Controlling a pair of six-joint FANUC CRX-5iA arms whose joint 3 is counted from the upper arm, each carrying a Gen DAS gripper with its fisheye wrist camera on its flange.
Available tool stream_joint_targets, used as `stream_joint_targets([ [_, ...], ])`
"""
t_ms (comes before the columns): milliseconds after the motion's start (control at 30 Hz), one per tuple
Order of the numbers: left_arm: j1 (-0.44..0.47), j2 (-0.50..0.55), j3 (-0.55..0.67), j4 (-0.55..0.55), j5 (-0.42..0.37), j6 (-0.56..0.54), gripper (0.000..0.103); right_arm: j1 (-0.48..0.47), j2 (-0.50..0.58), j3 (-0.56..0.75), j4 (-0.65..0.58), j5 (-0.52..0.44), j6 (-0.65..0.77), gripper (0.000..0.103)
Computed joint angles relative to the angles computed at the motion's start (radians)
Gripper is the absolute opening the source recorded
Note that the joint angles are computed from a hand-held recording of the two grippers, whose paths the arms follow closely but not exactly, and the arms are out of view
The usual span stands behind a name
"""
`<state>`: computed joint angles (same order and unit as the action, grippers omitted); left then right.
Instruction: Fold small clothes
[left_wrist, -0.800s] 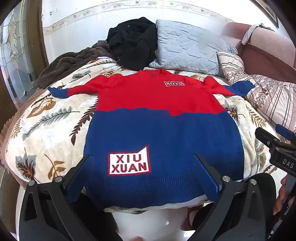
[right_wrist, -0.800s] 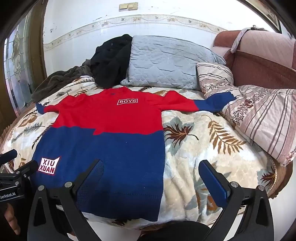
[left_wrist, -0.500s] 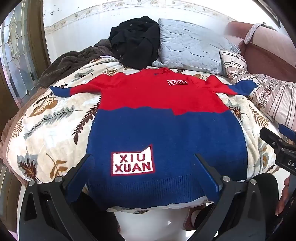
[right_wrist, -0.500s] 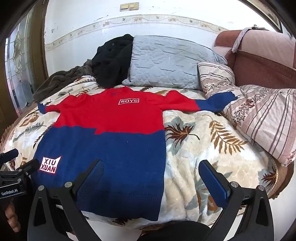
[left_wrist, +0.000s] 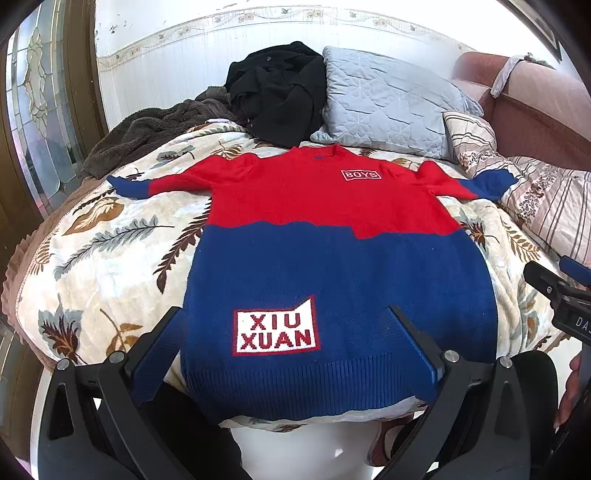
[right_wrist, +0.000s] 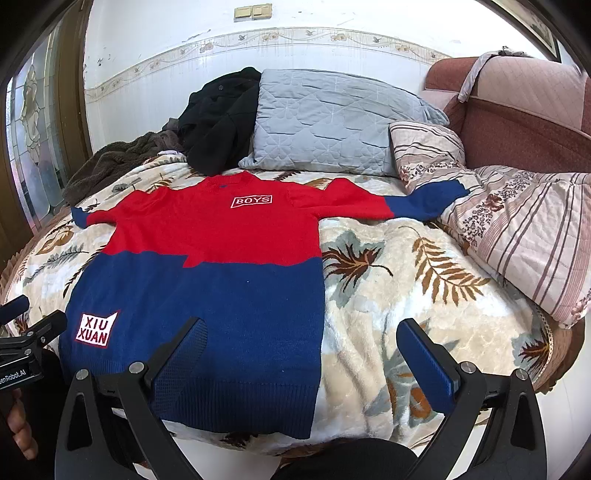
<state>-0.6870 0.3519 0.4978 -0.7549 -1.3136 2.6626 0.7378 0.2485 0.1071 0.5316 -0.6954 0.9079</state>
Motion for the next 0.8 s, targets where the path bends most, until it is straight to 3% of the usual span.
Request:
stream_joint_targets([
  [800,0.018,-0.006,-0.021,0.026,0.018,0.005,0.103,0.002,0.006,0.0,0.026,-0.006,-0.008,0.103],
])
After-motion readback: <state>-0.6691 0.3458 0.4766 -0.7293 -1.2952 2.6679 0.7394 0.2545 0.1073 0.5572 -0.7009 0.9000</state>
